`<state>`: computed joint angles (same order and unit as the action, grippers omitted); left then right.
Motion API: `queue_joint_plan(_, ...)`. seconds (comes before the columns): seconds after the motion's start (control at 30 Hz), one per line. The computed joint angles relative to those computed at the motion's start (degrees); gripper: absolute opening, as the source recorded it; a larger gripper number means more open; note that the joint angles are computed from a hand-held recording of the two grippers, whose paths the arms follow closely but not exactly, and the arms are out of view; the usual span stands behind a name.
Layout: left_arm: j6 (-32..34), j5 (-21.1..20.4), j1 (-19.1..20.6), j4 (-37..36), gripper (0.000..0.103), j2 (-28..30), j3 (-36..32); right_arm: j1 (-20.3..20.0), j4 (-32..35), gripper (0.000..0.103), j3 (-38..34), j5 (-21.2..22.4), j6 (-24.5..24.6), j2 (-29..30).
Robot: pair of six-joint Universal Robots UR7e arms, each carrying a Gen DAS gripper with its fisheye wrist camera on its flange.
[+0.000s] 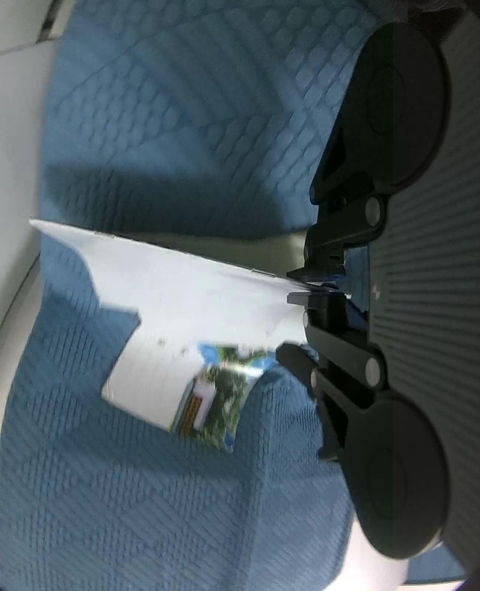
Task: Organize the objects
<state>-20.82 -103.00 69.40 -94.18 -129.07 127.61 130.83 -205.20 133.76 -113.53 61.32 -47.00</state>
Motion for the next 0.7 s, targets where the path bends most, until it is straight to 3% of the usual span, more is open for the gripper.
queue_joint_plan(0.3, -1.38, -13.43, 9.95, -3.9, 0.084, 3.62, -1.66, 1.48, -4.78, 0.008, -1.67, 2.31, -4.43, -0.95)
queue_joint_plan(0.47, -2.86, -13.14, 9.36, -4.09, 0.083, 3.06, -1.05, 2.16, -5.83, 0.008, -2.82, 3.83, -5.06, -0.89)
queue_joint_plan(0.7, -4.35, -14.89, 10.95, -7.26, 0.08, 3.3, -0.68, 0.81, -10.48, 0.009, -2.36, 12.62, -6.74, -0.49)
